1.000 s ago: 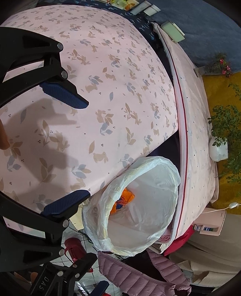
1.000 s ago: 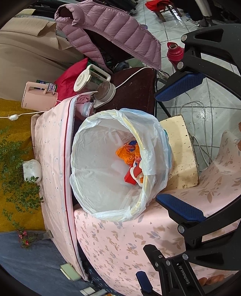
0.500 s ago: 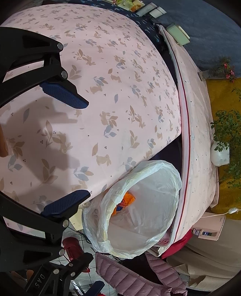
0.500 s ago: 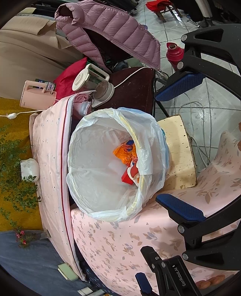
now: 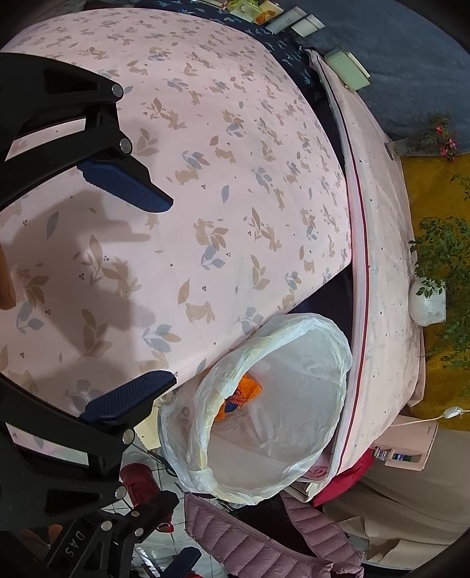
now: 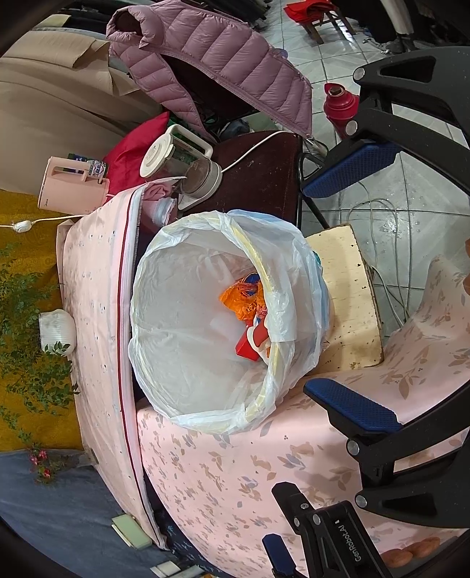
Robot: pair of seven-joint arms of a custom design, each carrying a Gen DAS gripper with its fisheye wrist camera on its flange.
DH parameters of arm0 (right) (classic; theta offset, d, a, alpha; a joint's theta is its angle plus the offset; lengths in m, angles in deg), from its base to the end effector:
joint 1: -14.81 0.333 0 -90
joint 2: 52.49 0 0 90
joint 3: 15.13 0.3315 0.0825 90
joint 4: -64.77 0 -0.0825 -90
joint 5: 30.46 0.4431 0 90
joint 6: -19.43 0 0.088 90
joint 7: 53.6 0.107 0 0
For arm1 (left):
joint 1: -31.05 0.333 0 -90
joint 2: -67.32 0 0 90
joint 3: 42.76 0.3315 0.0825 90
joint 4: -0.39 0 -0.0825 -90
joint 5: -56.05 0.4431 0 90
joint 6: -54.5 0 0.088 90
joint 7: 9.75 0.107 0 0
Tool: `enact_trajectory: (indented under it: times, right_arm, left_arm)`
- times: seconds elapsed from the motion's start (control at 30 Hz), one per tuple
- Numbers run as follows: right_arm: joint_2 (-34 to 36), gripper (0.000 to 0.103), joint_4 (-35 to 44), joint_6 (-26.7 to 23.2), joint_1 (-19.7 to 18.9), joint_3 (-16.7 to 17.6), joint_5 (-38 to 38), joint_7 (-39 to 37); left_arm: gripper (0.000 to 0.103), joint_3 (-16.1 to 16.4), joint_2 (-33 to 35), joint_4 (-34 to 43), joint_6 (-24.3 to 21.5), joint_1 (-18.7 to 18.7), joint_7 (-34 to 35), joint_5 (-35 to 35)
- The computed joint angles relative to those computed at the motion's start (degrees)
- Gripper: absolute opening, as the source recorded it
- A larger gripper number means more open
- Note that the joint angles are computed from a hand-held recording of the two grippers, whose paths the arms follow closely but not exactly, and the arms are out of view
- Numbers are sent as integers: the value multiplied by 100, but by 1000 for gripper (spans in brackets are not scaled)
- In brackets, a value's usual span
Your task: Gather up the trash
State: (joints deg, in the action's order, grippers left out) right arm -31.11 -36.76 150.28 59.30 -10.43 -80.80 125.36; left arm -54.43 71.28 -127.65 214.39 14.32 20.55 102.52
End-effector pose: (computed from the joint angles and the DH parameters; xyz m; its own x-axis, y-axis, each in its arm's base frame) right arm 0.4883 0.5308 0.3537 -0.1725 -0.9834 0.0558 -0.7730 0.1000 -0.6265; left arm 0.5193 -0.3178 0.3601 -0.1372 -0.9897 -0.0419 -0.7966 0.1354 -0.5891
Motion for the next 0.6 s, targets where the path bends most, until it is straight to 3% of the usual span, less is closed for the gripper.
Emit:
enact_trajectory:
  times: [0.6]
  right_arm:
    - [-1, 96, 32, -22, 1, -4, -20, -6]
  left_arm:
    - [85, -21, -34, 21, -25, -1, -30, -23]
